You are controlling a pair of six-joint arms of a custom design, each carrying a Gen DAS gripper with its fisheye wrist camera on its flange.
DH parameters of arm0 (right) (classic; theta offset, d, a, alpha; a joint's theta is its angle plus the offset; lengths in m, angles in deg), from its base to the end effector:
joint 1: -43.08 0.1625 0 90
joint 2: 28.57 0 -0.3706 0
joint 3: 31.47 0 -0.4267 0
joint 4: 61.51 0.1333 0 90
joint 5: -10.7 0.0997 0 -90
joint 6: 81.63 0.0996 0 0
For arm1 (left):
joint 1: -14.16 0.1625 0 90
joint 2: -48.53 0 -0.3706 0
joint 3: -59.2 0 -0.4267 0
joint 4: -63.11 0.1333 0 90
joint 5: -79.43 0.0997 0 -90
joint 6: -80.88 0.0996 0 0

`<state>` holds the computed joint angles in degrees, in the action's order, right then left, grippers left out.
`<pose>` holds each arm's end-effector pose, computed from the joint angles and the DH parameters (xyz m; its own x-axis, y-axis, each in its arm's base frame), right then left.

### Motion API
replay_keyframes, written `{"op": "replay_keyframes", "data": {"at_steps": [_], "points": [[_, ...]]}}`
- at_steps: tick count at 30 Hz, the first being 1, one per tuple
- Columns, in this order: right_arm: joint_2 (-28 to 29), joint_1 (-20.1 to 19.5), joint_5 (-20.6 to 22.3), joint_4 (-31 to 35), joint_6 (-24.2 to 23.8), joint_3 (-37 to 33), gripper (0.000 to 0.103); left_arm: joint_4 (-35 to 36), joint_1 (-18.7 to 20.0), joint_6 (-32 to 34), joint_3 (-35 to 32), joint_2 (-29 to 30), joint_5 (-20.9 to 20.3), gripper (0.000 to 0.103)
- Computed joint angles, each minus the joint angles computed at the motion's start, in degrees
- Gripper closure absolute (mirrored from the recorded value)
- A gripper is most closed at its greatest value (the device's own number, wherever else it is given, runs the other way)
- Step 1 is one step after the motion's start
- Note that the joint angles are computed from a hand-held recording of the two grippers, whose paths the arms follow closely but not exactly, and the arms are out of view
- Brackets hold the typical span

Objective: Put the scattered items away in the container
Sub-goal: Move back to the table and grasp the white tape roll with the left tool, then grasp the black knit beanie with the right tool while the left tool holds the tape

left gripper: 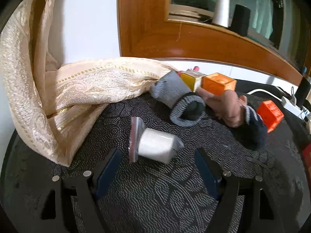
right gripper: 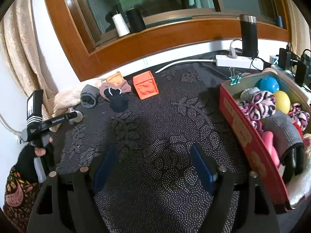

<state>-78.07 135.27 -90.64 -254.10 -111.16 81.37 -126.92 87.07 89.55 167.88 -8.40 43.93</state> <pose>0.1355 -0.5664 0.0504 -0.8420 -0.3058 0.4443 -0.5110 0.7161 -0.4755 0.0357 -0.6135 0.1739 -0.6958 -0.3096 -0.6481 0.3039 0.6907 -0.6562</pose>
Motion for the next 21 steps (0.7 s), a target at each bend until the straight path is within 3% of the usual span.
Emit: {"op": "replay_keyframes", "data": {"at_steps": [8, 10, 13, 21], "points": [[4.02, 1.25, -1.11, 2.69, -0.45, -4.05, 0.023, 6.57, 2.85, -2.73, -3.59, 1.63, -2.05, 0.025], [4.68, 1.58, -0.59, 3.87, -0.7, -4.88, 0.023, 7.01, 2.97, -3.62, -3.89, 1.77, -1.47, 0.047], [5.64, 2.36, -0.22, 6.18, -1.2, -6.6, 0.023, 6.08, 3.31, -4.75, -3.02, 0.73, -3.27, 0.061], [9.55, 3.98, 1.27, 12.34, 1.94, -14.44, 0.023, 3.02, 2.39, -5.58, -0.02, -2.25, -6.42, 0.061]]}}
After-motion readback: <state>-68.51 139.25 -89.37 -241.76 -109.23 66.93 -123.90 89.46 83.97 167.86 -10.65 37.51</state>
